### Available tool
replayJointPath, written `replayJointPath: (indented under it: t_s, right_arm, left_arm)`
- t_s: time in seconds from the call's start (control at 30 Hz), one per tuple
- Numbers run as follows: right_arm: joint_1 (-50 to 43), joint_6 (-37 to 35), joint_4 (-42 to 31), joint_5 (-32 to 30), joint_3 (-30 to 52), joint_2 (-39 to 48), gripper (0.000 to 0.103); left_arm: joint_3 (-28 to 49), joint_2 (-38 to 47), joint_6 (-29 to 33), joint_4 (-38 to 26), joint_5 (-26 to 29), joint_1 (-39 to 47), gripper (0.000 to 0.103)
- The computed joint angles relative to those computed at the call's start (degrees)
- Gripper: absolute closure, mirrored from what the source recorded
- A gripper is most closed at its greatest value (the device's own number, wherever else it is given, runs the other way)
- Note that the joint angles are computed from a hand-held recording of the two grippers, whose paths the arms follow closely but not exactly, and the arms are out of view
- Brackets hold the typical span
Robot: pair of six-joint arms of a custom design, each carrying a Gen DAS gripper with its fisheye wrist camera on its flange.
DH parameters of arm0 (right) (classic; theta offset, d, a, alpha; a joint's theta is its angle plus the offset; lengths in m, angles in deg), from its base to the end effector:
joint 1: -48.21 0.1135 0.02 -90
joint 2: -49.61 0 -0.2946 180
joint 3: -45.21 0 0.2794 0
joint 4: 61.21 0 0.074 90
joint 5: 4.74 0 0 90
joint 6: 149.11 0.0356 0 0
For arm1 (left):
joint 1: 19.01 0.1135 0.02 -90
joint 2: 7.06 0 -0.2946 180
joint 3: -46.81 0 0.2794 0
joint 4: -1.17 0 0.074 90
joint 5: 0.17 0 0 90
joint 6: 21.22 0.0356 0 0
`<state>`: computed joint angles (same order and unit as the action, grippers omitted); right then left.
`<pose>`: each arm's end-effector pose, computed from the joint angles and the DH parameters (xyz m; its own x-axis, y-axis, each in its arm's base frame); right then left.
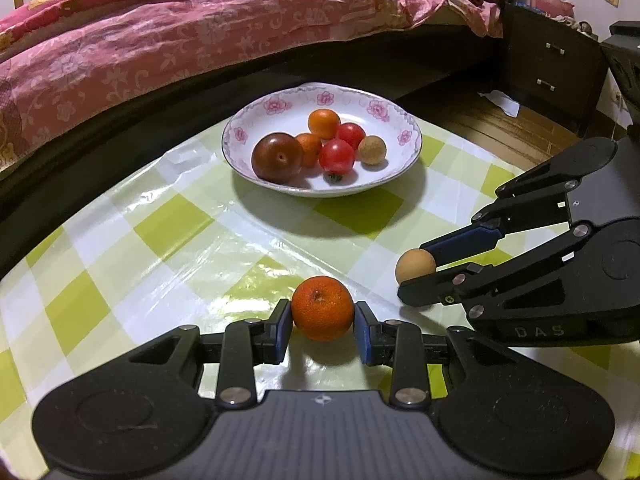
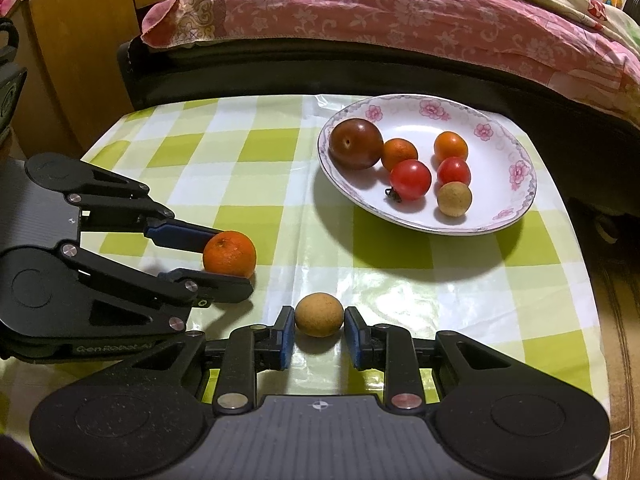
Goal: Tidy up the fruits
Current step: 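Lift and carry the mandarin and tan fruit over the bowl with both tools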
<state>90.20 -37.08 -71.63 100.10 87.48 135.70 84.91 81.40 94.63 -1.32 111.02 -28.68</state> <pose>0.2030 0.1704 0.1260 -0.7599 -0.1962 -0.6197 -0.2701 0.9625 0.0265 0.2493 -0.0555 0.1074 -0.5450 0.5053 -0.6691 0.6772 0.7358 0.0040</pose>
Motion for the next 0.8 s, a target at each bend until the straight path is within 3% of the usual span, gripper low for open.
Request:
replayJointPath:
  t_s: [0.8]
  right_arm:
    - [-2.1,-0.4,0.6,4.0,-0.5,-6.5,0.08]
  left_arm:
    - [3.2,-2.3,-5.4,4.1,-1.6,-3.1,0.063]
